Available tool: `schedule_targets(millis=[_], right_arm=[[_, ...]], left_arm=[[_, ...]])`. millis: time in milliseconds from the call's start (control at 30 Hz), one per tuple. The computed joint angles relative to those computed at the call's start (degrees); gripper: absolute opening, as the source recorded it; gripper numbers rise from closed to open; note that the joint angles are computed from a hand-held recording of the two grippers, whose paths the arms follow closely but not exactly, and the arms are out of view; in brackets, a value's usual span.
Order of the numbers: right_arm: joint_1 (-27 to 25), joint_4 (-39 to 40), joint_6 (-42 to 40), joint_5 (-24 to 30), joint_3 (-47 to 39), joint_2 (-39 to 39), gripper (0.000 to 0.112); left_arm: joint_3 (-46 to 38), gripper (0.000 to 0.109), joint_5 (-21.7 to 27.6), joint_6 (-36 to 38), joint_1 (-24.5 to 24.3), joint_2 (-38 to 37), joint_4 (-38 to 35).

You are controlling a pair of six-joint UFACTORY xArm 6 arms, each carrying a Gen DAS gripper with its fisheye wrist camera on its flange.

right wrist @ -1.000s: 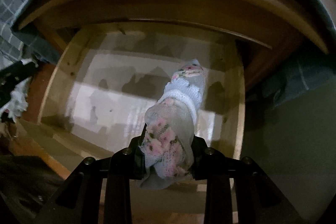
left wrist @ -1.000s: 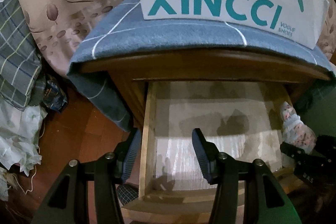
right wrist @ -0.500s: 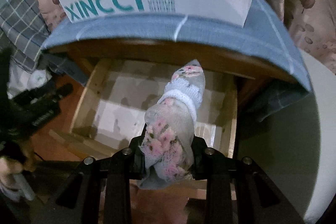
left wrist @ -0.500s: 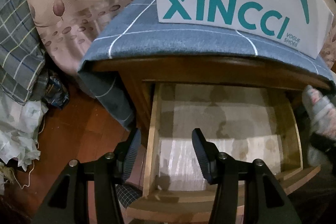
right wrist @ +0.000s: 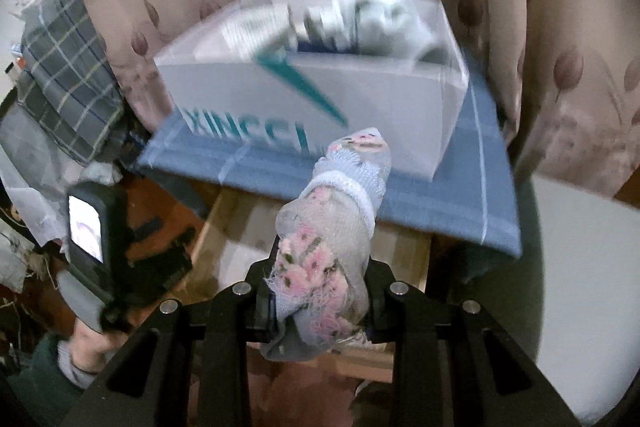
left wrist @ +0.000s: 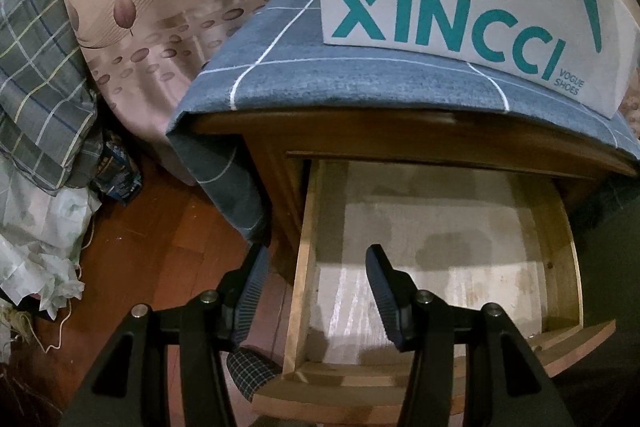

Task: Take underwear out of drawer
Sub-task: 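Lift the pink floral sock out of the drawer over the box with the right gripper, then lower the pink floral sock into the box and open the right gripper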

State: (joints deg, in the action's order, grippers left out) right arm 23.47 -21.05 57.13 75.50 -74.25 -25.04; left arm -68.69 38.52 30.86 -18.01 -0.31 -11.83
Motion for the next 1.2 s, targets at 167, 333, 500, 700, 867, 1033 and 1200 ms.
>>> schedule_targets(millis=[167,333,500,700,867,1033,1200], right_arm=[[-1.49,-1.87,-3.23,0.87,-8.04,4.29,0.028],[-4.48,-1.49,-6.30,-0.31,-15.17,9.81,0.028],[-6.82,-0.59,-9.89,0.18,-22.41,15.92,0.028],[-10.04,0.98,-14.11,0.85,-29.91,23.79,0.028],[-11.62,1.50,-15.64,0.75,-31.92,27.54,0.028],[-13.48,1.23,-17.63,1.25,-33.38,30.73,0.028],[-14.72,0.27,-19.97,3.12,-36.74,34.22,0.028]], left_arm=[[0.72,0.052,-1.16,-0.02,-0.22,-0.40,0.49],[0.74,0.052,-0.99,0.38,-0.35,-0.49,0.52],[0.28,0.052,-0.37,0.98,-0.29,-0.26,0.16],[0.12,0.052,-0.20,1.27,-0.15,-0.33,-1.11],[-0.64,0.052,0.37,1.47,0.18,0.04,-1.72],[-1.98,0.052,1.28,1.38,0.71,0.82,-2.53],[-2.25,0.052,1.44,1.01,1.17,1.01,-2.60]])
